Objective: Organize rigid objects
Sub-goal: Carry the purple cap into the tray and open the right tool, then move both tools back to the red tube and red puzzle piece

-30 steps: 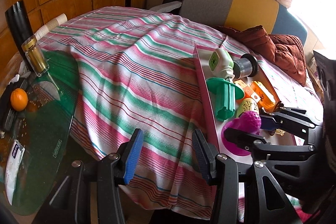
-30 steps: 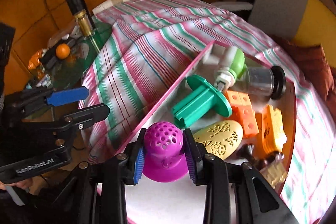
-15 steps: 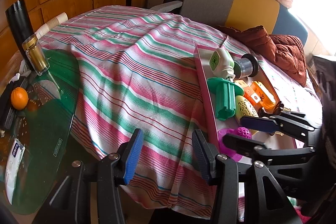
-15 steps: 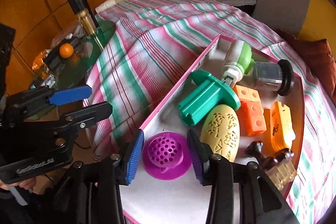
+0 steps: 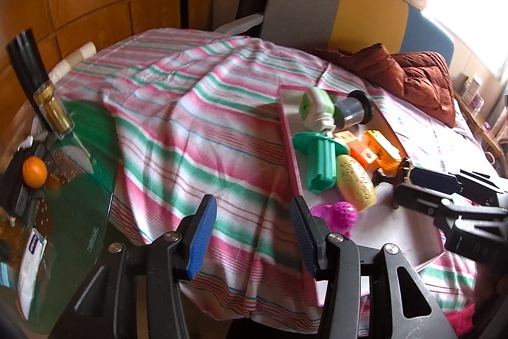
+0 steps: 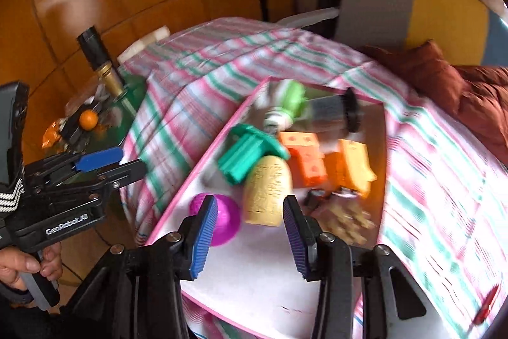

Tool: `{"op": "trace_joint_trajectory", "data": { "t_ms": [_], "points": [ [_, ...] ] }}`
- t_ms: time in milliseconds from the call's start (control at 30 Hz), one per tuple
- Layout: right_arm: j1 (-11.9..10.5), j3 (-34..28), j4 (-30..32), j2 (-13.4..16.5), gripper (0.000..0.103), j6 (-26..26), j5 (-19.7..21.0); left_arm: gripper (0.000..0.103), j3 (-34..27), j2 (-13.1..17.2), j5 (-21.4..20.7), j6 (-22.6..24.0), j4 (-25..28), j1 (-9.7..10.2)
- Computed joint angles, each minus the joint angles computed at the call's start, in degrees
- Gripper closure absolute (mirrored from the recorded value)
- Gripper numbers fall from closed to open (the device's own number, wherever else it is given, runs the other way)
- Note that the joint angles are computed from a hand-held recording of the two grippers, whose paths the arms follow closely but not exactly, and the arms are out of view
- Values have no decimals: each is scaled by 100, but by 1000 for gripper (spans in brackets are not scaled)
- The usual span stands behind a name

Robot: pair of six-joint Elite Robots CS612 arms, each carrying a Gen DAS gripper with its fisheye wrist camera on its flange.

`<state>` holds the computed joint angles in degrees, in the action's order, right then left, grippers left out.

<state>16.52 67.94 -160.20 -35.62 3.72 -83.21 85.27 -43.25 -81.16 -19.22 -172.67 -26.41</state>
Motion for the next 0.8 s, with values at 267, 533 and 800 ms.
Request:
{"op": "trace_joint_trajectory", "data": {
  "t_ms": [267,533,800],
  "points": [
    [-157,538,-363,-272,59,866,-460,53,-10,-29,-37,292,-88,-114],
    [-334,1004,-529,-498,59,1292,-864,53,-40,-36,-127,572,-113,-220],
    [-518,1509,-659,-782,59,1624,-1424,53,-118,-12,-260,898,-116,-322]
  ]
}}
